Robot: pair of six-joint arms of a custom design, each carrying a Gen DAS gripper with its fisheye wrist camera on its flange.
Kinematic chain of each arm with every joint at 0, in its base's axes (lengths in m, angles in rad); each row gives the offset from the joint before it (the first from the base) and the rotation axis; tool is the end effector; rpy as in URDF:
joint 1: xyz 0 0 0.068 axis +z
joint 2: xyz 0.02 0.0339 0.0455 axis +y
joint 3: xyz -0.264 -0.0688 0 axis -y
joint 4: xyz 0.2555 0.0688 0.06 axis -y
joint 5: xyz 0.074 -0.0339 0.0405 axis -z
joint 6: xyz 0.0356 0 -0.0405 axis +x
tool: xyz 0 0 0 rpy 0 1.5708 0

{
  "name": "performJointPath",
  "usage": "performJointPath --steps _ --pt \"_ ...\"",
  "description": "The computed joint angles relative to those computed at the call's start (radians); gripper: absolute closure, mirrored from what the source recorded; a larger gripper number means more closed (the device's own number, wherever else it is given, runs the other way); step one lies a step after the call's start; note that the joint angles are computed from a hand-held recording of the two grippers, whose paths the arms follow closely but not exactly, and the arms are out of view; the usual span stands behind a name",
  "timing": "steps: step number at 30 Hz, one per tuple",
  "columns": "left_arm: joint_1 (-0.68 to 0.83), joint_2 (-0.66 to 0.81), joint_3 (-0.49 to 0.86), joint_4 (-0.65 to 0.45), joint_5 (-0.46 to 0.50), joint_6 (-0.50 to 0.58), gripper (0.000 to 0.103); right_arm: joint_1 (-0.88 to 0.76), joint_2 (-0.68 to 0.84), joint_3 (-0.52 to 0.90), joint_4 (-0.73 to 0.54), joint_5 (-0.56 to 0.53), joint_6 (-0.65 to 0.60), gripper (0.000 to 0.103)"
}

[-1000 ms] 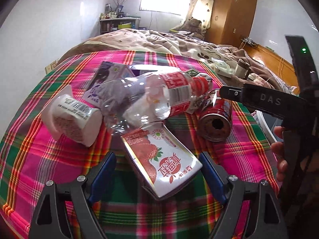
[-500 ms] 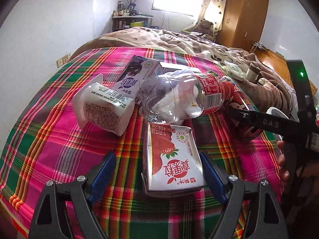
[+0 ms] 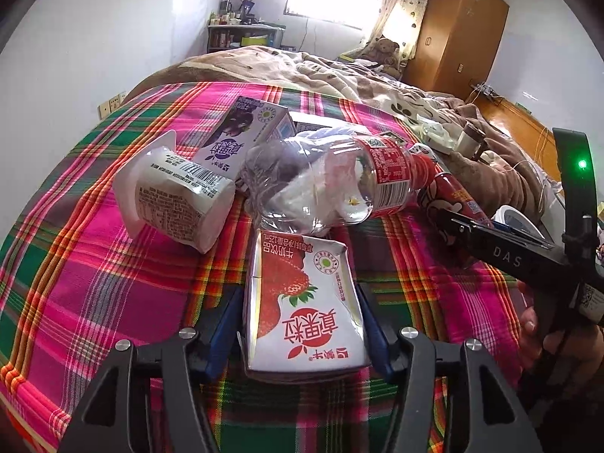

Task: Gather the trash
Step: 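Grasp the red can with the right tool while the left tool grasps the strawberry milk carton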

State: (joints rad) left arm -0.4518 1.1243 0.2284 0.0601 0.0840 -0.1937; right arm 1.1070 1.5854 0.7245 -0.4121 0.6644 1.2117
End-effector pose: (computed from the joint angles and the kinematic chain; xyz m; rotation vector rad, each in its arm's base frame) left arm 0.1659 -0.0838 0.1084 0.3533 2.4157 -0.3954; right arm 0.1385 0.2279 0.1253 0.2517 2.4098 -0.0012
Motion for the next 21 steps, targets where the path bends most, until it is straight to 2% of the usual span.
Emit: performJointPath --steps 5,11,21 --pt "-0.010 -0.043 -0.014 -0.018 -0.008 -0.007 0.044 0.023 -0.019 -0.021 0.004 0.008 0.017 0.047" --pt "-0.050 -0.181 -0.036 -0.097 -0.028 -0.021 0.044 0.068 -0.055 -0.050 0.009 0.032 0.072 0.047" --pt "-0.188 -0.391 -0.051 -0.246 -0.097 -0.070 0.044 0.174 -0.111 -0.081 -0.082 0.093 0.223 0.048"
